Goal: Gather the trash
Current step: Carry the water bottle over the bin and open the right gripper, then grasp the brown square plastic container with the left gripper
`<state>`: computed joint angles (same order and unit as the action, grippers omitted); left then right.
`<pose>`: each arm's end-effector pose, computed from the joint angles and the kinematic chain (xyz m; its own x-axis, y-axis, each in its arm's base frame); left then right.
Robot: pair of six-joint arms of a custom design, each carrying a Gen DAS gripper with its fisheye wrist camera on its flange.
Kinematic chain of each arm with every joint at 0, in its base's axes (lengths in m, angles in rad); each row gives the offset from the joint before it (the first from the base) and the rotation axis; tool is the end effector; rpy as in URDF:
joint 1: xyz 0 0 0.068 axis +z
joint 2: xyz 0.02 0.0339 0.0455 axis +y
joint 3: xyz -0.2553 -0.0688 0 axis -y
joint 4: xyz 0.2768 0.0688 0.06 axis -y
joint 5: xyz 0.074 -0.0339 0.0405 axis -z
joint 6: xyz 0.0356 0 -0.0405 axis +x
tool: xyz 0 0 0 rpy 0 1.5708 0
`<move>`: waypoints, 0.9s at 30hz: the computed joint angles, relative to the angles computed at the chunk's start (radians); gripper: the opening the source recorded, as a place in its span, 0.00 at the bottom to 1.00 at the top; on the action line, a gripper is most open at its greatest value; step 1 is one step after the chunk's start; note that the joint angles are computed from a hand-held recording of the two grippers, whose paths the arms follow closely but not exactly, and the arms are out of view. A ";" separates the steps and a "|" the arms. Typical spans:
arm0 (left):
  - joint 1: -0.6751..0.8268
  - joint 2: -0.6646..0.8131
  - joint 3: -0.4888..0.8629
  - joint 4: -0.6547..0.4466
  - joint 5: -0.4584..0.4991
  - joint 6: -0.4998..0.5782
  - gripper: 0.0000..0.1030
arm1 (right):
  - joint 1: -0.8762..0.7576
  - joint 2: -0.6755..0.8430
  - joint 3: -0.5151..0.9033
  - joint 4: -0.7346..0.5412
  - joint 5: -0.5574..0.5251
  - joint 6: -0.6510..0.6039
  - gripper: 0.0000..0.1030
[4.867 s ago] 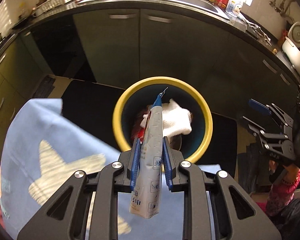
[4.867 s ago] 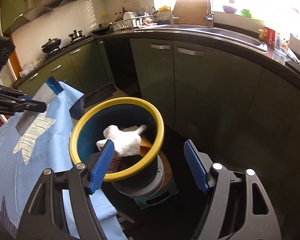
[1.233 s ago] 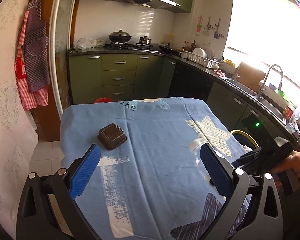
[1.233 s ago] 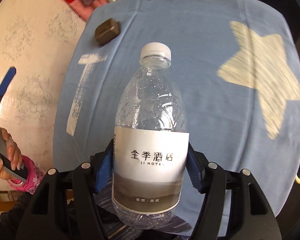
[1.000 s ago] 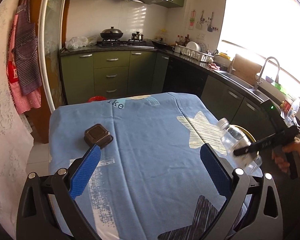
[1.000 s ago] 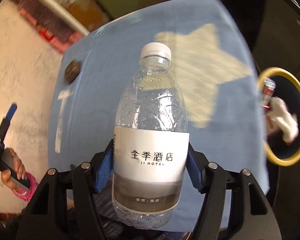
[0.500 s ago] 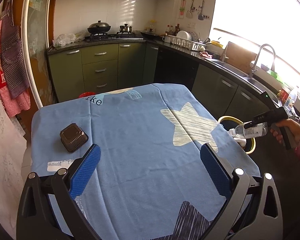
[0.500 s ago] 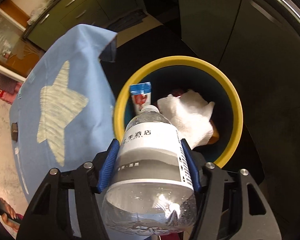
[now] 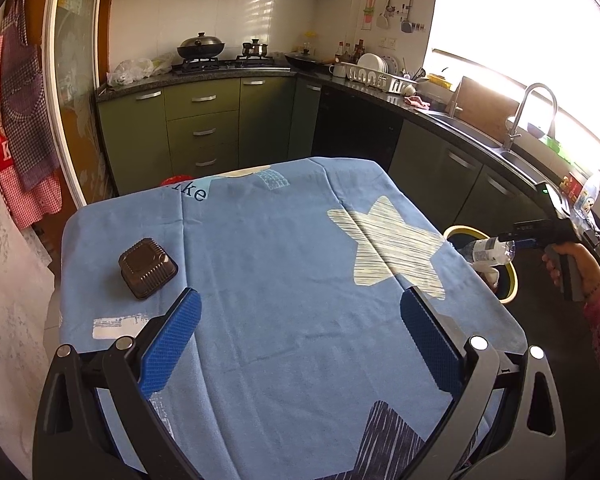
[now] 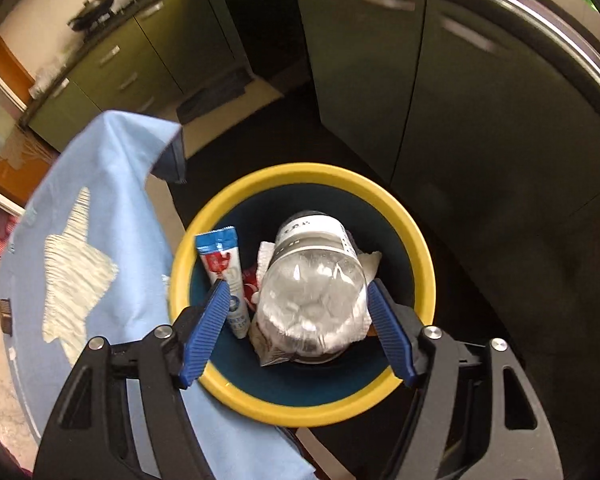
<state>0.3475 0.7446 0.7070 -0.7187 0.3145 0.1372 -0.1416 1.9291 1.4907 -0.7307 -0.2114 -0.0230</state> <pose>0.1820 0.0542 0.2621 -0.6545 -0.0987 -0.7496 -0.0230 0.9936 -0.1108 0.4249 -0.0530 0.1893 -0.9123 0.1073 -0.3953 0.0358 0.9823 0.1841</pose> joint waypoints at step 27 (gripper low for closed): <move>0.344 0.690 0.319 0.102 0.174 0.308 0.95 | 0.269 -0.678 -0.703 0.219 -0.259 0.054 0.76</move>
